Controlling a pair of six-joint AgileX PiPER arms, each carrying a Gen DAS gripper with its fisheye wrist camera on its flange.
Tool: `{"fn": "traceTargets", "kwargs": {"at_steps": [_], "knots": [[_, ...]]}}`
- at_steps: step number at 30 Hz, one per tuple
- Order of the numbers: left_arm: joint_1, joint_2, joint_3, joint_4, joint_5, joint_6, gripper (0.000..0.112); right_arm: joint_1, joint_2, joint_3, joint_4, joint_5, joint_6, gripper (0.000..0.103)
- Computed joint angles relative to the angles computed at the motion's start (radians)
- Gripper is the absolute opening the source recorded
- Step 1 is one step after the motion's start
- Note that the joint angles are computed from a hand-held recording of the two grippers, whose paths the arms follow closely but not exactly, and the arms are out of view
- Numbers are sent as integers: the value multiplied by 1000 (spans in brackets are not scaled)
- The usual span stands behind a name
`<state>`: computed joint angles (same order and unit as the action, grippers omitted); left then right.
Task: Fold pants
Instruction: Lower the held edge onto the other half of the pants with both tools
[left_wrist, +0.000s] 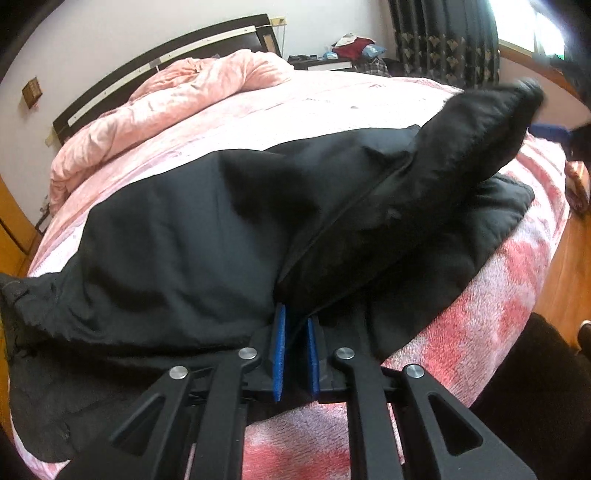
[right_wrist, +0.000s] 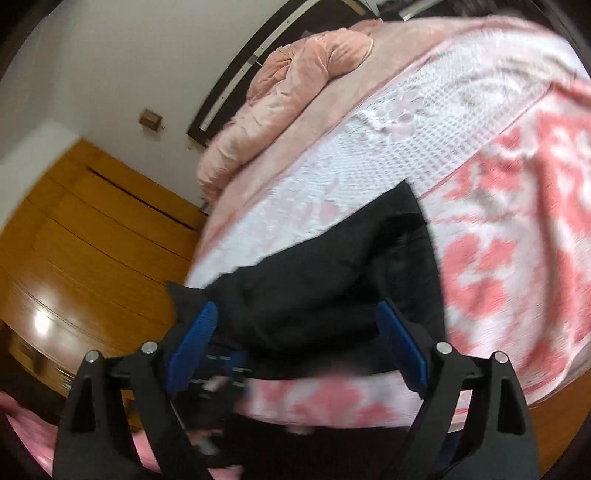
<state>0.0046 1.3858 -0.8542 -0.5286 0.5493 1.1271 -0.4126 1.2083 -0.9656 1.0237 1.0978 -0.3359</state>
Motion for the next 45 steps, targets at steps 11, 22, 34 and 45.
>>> {"fn": "traceTargets", "kwargs": {"at_steps": [11,22,34,45], "knots": [[-19,-24,30,5,-9,-34,13,408,202,-232,-629,-94,513,21],[-18,-41,44,-124,-61,-52,16,488,128,-362,-570,-263,246,10],[-73,0,45,-13,-112,-152,21,602,170,-350,-1124,-34,839,49],[-80,10,40,-20,-114,-152,24,710,483,-639,-921,-18,688,39]]}}
